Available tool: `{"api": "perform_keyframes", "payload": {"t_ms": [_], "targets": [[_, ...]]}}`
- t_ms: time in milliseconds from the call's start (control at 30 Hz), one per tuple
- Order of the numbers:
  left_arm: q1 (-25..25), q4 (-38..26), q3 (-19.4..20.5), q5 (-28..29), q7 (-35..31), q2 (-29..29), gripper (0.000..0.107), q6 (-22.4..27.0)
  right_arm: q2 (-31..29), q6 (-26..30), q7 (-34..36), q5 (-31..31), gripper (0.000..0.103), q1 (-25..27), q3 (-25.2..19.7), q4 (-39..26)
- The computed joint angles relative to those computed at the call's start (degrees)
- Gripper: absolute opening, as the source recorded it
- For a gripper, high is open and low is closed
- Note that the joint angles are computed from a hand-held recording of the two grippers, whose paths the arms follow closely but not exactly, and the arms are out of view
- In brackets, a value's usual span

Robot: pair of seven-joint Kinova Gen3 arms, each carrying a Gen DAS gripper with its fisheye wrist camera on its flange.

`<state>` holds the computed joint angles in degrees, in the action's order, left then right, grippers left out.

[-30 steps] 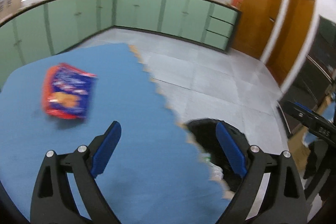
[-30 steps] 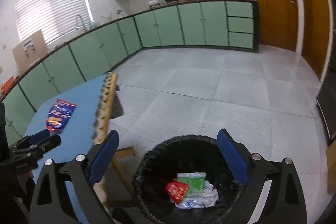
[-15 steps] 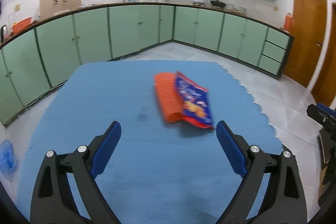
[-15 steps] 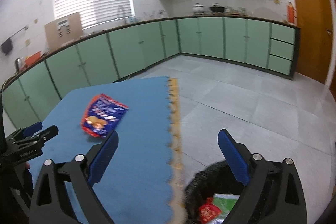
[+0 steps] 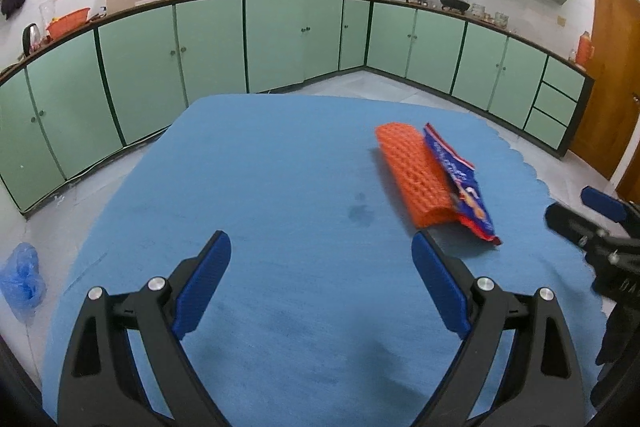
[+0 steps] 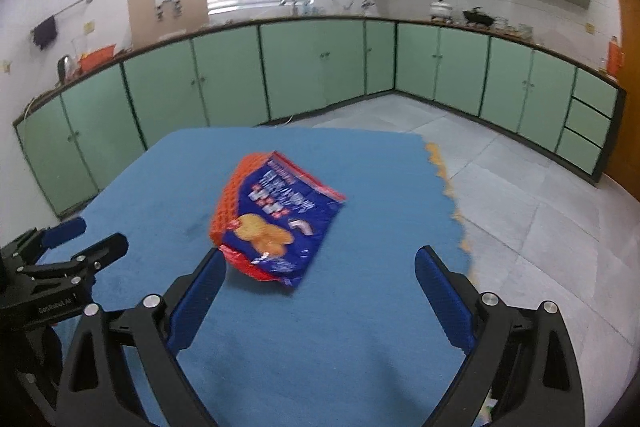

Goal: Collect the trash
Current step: 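Move both open grippers back over the table, then grasp the blue biscuit bag by its edge with the right gripper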

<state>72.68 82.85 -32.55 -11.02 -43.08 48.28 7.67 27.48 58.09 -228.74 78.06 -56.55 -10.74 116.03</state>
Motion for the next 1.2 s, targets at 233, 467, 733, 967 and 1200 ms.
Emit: {"api": "perform_keyframes", "payload": {"t_ms": [233,467,733,967,1200], "targets": [[-3.1,-1.1,2.5,-0.1,-1.2,0.1,0.089,0.5,3.4,-4.0,6.7,-0.9,0.093,1.4,1.3,-4.7],[-4.9,-1.8,4.4,-0.2,-2.0,0.4,0.089,0.6,5.1,-6.8,11.8,-3.9,0.092,1.7,3.9,-7.9],[-7.9,-2.8,7.6,-0.4,-3.0,0.7,0.089,1.3,6.3,-11.5,18.4,-8.8,0.088,3.6,6.1,-10.6],[-9.5,-3.0,9.0,0.1,-3.8,0.8,0.089,1.3,4.4,-18.3,14.3,-6.4,0.062,3.8,9.2,-7.3],[-9.7,-4.1,9.4,-0.3,-4.1,1.2,0.089,2.4,2.5,-16.9,5.6,2.4,0.037,3.6,7.8,-3.1]]}}
